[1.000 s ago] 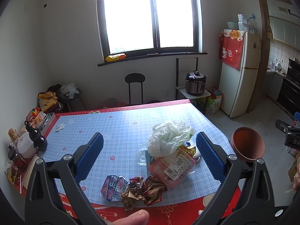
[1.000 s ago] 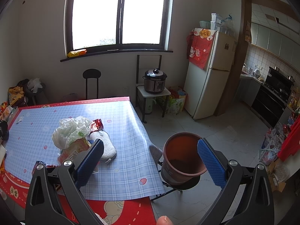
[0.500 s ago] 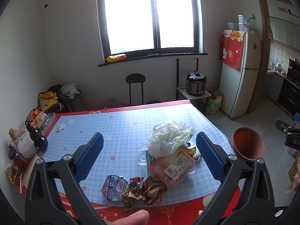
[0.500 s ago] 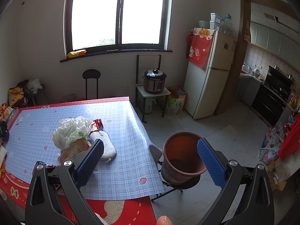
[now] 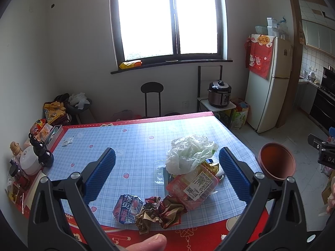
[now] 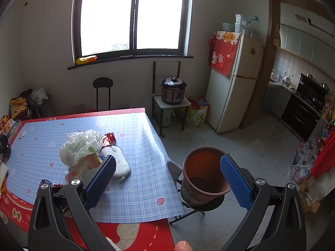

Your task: Collect trash

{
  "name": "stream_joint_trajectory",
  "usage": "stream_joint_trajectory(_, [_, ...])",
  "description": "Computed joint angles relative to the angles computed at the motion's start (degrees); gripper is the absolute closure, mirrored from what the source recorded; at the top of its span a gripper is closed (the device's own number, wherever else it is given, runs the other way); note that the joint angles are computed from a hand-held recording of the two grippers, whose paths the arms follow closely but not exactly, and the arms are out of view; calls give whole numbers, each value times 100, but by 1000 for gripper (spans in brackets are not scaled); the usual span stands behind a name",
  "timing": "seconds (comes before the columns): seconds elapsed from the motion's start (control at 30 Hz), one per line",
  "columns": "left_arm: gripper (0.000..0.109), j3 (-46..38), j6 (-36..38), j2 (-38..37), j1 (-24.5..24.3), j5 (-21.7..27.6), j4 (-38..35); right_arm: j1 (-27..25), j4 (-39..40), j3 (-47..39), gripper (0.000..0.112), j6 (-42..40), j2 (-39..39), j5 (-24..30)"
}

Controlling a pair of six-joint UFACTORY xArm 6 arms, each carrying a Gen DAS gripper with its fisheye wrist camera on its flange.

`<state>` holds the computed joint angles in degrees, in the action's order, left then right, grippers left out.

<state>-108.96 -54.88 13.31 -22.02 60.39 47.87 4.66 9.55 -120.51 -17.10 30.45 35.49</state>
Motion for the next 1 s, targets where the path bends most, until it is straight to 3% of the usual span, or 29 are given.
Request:
stream_joint_trajectory(0.4, [11, 35, -56, -29, -3, 53, 5, 29, 17, -59, 14, -13, 46, 55])
stream_joint_trajectory(0.6, [11, 231, -94, -184, 182, -68, -359, 89, 72, -300, 14, -31, 217, 237])
stream_joint_trajectory(0.87, [11, 1563, -580, -970, 730, -678, -753, 241, 522, -800, 14, -419, 612, 627])
stream_joint_trajectory(1.0, [11, 2442, -980, -1450, 969, -964, -573, 332, 650, -1298, 14, -528, 992, 1029])
